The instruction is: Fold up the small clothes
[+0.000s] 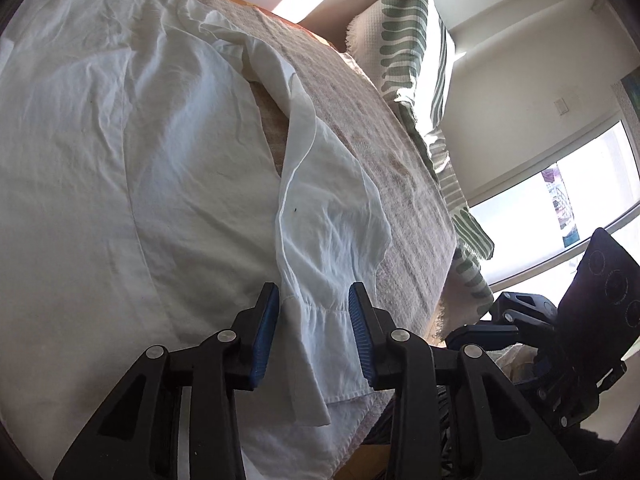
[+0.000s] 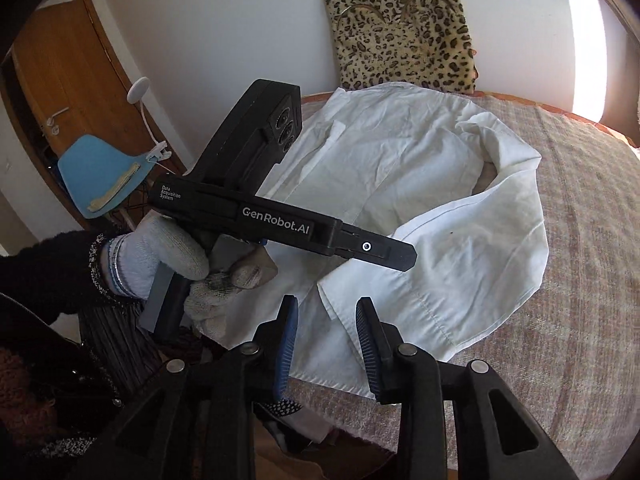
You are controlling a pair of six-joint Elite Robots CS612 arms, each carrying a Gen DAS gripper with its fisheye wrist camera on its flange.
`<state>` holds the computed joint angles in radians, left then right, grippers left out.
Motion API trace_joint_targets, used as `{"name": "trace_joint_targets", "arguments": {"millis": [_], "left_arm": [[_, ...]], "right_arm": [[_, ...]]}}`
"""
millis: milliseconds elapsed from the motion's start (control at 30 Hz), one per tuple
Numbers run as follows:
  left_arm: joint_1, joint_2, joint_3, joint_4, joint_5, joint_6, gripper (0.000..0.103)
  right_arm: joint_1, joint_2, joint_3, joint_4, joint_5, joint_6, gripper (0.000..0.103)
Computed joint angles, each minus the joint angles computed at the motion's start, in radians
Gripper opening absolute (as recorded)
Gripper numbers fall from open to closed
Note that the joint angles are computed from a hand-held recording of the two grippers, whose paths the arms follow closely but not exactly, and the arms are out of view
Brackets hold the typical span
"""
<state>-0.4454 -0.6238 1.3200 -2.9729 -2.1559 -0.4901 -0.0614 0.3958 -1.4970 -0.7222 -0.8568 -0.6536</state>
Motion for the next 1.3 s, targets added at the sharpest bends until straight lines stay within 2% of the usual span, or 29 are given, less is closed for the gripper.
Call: {"name": "trace_joint_targets", "arguments": {"millis": [67,167,200,333,500,600,700,767,800,833,900,933,967,1033,1100,1300], "left_arm": [[-0.006,-0.004,0.003,0.014,0.016,0.039,0.008],[-0.01,-0.014,0.017,0.004,0.029,0.071,0.005],[-0.011,-0.019,0.022,-0.003,0.037,0.074,0.005],[-0.013,-0.04,0.05,-0.034,0.062,0.082,0.004],[-0.017,-0.07,0.09,-0.044,0.092,0.126,0.003],[-0.016,-0.071,0.095,-0.051,0.089,0.13,0.002],[-0.017,-0.067,0.089,-0.026,0.081,0.16,0.002],[-0.017,-0.069,0.087,0.007,0.079,0.173,0.005],[-0.017,-0.069,0.084,0.031,0.084,0.167,0.01],[-0.015,-0.065,0.077,0.051,0.076,0.149,0.017],[-0.004,-0.044,0.071,-0.014,0.029,0.081,0.017],[-0.004,-0.043,0.071,-0.023,0.037,0.085,0.015],[-0.007,-0.043,0.067,-0.018,0.047,0.091,0.0],[-0.005,-0.04,0.06,-0.027,0.036,0.077,0.001],[-0.008,-0.046,0.066,-0.045,0.032,0.081,0.001],[-0.012,-0.084,0.114,-0.12,0.027,0.083,0.001]], "right_arm": [[-0.007,-0.006,0.028,-0.074,-0.019,0.086,0.034],[-0.007,-0.026,0.121,-0.214,-0.076,0.252,0.035],[-0.007,-0.036,0.164,-0.258,-0.096,0.314,0.038],[-0.004,-0.109,0.412,-0.39,-0.112,0.498,0.042],[0.015,-0.215,0.727,-0.555,-0.175,0.602,0.042],[0.029,-0.278,0.89,-0.633,-0.224,0.606,0.042],[0.036,-0.332,1.026,-0.678,-0.23,0.606,0.042],[0.039,-0.341,1.058,-0.717,-0.225,0.611,0.041],[0.041,-0.353,1.084,-0.731,-0.224,0.61,0.041],[0.042,-0.352,1.084,-0.739,-0.224,0.608,0.035],[0.047,-0.368,1.117,-0.748,-0.233,0.599,0.026],[0.051,-0.366,1.113,-0.756,-0.258,0.596,0.019],[0.056,-0.366,1.113,-0.759,-0.278,0.594,0.015],[0.06,-0.37,1.115,-0.761,-0.299,0.599,0.006],[0.063,-0.371,1.108,-0.768,-0.312,0.604,0.003],[0.082,-0.364,1.038,-0.786,-0.371,0.567,0.001]]}}
